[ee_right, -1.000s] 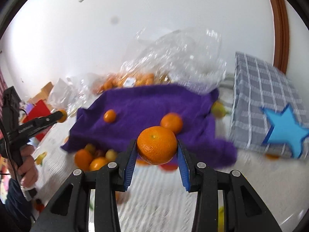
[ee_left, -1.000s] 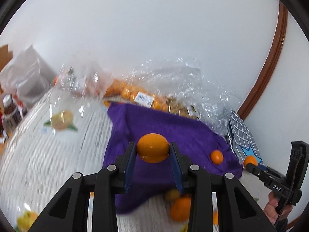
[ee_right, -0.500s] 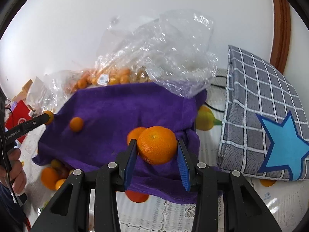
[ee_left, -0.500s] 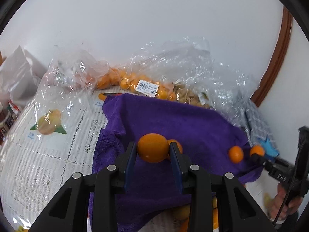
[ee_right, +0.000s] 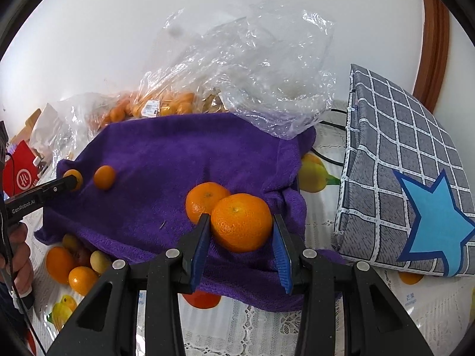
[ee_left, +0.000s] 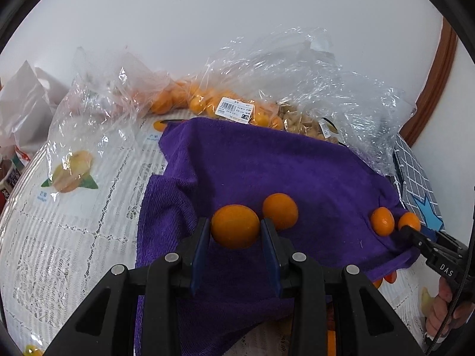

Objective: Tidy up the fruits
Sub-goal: 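Carry the large orange onto the towel and open the right gripper while the left carries a small orange, then open the left gripper to set the small orange on the towel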

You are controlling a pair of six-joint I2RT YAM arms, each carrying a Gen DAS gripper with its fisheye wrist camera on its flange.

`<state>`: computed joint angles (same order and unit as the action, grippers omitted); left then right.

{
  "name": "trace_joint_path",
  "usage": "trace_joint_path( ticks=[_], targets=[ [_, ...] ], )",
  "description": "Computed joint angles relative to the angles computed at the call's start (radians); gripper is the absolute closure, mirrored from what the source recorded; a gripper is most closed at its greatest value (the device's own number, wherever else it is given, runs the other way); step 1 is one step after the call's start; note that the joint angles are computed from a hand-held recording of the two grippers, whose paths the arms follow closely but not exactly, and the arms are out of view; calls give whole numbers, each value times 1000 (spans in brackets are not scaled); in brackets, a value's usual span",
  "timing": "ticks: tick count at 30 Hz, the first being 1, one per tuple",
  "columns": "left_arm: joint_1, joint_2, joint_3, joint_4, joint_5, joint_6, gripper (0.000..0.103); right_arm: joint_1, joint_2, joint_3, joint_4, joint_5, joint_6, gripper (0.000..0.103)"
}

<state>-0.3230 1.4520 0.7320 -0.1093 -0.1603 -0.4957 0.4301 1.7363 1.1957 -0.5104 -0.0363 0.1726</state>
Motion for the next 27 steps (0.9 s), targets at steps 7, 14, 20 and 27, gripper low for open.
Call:
trace_joint_path(
  ticks=[7, 14, 20, 27],
  targets=[
    [0, 19, 10, -3, 9, -5, 70, 5, 22, 10, -6, 6, 0, 63],
    [-10, 32, 15, -3, -9, 0, 69, 1, 30, 14, -7, 14, 7, 63],
    [-17, 38, 16, 4, -26, 5, 69, 13, 23, 5, 3, 27, 6, 54],
    [-5, 23, -11, 47, 12, -4, 66, 22, -18, -33, 54, 31, 1, 34]
  ],
)
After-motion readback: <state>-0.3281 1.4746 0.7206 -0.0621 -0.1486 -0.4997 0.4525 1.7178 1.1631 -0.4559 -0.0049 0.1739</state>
